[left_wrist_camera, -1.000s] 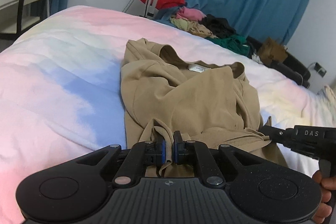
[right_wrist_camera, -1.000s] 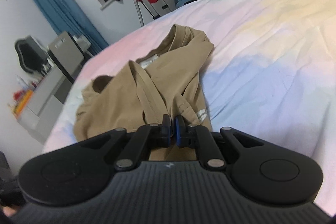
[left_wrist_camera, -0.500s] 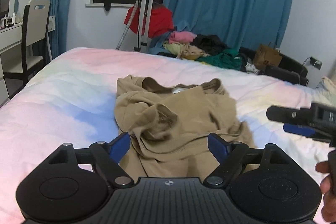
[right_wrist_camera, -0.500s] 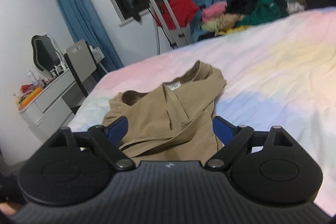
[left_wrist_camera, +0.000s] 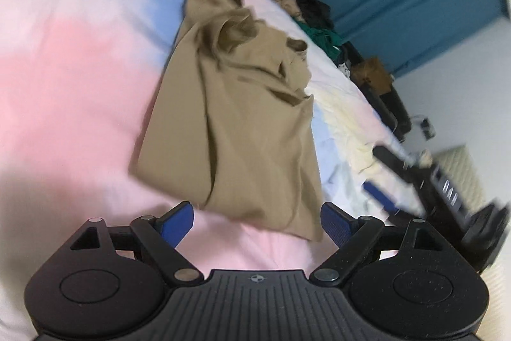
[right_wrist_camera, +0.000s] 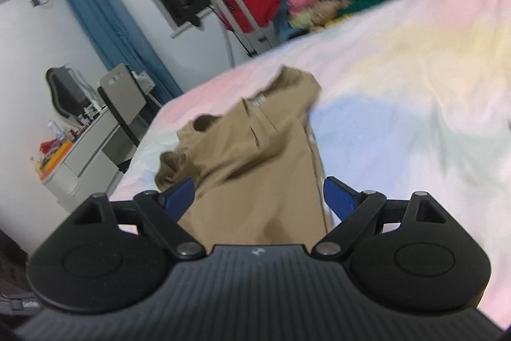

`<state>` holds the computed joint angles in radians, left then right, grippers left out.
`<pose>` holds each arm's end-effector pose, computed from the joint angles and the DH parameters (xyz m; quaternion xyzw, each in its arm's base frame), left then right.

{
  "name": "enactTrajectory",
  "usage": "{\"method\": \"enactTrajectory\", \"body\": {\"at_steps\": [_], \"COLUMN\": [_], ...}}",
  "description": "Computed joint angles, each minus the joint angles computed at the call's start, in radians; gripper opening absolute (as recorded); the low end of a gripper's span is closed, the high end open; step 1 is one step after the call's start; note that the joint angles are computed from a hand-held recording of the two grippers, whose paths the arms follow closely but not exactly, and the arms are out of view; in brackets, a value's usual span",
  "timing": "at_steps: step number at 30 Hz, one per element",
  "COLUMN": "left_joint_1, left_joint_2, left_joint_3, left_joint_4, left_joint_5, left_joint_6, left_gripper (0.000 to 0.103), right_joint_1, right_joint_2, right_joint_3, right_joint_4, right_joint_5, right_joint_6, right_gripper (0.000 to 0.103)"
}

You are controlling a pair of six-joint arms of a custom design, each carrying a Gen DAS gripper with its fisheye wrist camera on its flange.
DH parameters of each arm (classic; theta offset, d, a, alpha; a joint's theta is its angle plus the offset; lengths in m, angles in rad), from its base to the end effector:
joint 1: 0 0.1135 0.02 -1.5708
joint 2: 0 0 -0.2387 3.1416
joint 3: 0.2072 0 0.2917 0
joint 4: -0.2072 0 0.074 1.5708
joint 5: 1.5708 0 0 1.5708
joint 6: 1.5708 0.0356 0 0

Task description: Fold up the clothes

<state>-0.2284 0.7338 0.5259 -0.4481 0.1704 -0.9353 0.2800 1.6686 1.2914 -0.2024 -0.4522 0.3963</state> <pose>0.2138 -0.0559 0.2066 -0.2742 0.8517 -0.3056 0.3256 0.3989 0.1309 0.2436 -0.0566 0.8620 0.3398 0.3718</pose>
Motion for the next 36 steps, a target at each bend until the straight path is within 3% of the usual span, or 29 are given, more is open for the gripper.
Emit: {"method": "enactTrajectory", "body": {"at_steps": [4,9,13,19,21,24,28,33,36], "left_joint_1": [0.081,0.132,0.127,0.096,0.083,0.062,0.032,0.006,-0.007], "left_joint_2": [0.051,0.130,0.072,0.081,0.126,0.142,0.044,0.003,0.005], "left_joint_3": [-0.058,-0.096,-0.148,-0.139,-0.090,-0.054,-0.086,-0.127,-0.142], "left_joint_4": [0.121,0.234,0.302,0.293,0.221,0.180,0.212,0.356,0.407], "left_joint_5": [0.137,0.157,0.067,-0.021,-0.058,-0.106,-0.159,-0.202,-0.230], "left_joint_6": [-0.103,-0.200,-0.251,-0.255,-0.219,-0.172,-0.171,-0.175,-0.183], "left_gripper": [0.088,0.085,0.076,0.040,0.020,0.013,0.009,0.006,0.006], "right_joint_1": [-0.017,-0.017,0.009,0.019,0.012,0.009,0.003,0.014,0.016], "right_joint_2": [-0.021,-0.060,-0.039,0.037,0.055,0.060,0.092,0.133,0.154], "right_joint_3": [-0.039,-0.108,-0.121,-0.093,-0.091,-0.106,-0.136,-0.170,-0.178], "right_joint_4": [-0.022,0.013,-0.007,-0.005,0.014,0.046,0.152,0.311,0.335], "right_joint_5": [-0.062,-0.214,-0.276,-0.322,-0.339,-0.351,-0.420,-0.502,-0.524], "right_joint_6": [0.068,0.172,0.224,0.304,0.344,0.389,0.511,0.667,0.725], "right_gripper": [0.089,0.089,0.090,0.090,0.090,0.091,0.091,0.091,0.091]}}
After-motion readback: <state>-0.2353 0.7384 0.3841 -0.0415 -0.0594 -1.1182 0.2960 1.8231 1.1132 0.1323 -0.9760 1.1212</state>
